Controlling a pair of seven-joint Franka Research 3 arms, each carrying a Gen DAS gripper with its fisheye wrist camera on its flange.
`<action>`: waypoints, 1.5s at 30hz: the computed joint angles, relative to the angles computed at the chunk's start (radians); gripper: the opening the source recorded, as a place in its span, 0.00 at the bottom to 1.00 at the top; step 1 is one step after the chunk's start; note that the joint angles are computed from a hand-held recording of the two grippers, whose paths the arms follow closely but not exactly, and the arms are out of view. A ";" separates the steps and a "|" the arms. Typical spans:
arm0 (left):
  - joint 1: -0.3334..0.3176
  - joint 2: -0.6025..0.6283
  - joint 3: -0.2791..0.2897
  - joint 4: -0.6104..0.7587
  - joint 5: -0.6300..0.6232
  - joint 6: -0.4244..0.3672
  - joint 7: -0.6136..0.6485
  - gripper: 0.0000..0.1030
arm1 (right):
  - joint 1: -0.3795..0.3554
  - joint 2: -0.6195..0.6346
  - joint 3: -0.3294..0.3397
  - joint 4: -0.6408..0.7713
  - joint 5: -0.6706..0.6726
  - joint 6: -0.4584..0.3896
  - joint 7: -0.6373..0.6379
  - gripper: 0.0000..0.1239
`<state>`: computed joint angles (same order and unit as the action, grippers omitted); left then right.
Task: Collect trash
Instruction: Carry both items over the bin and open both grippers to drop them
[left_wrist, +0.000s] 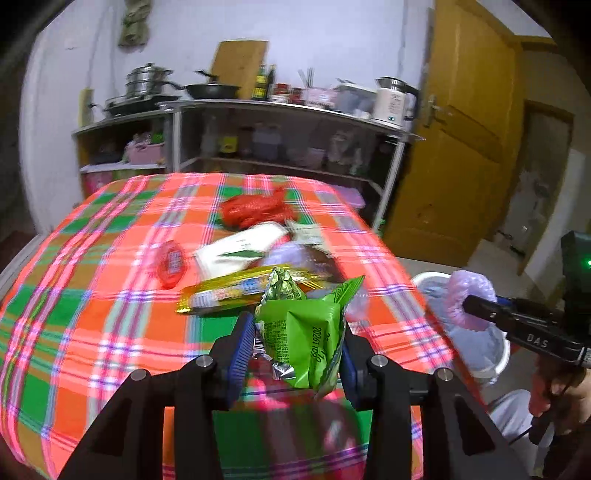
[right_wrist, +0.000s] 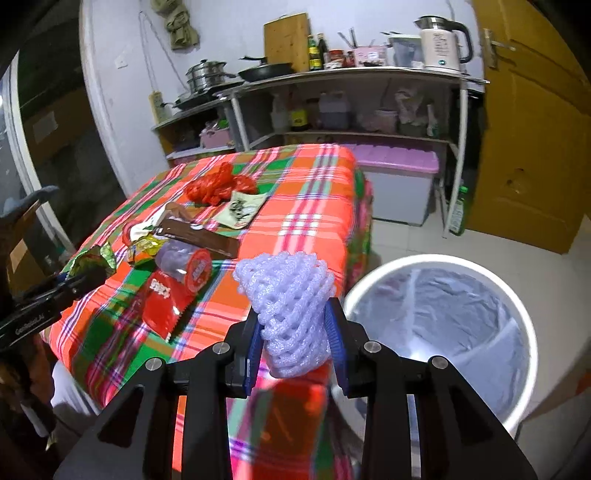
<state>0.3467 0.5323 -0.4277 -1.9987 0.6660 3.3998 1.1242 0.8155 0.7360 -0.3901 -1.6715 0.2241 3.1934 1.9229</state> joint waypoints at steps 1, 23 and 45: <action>0.006 0.006 -0.018 0.006 0.010 -0.006 0.002 0.41 | 0.014 -0.011 -0.017 -0.025 0.006 0.009 0.008 0.27; -0.003 0.335 -0.383 0.309 -0.098 -0.324 0.412 0.42 | 0.033 -0.093 -0.083 -0.273 0.209 0.076 -0.020 0.29; -0.184 0.416 -0.300 0.507 -0.385 -0.490 0.633 0.56 | -0.031 -0.071 -0.046 -0.262 0.169 0.053 0.006 0.41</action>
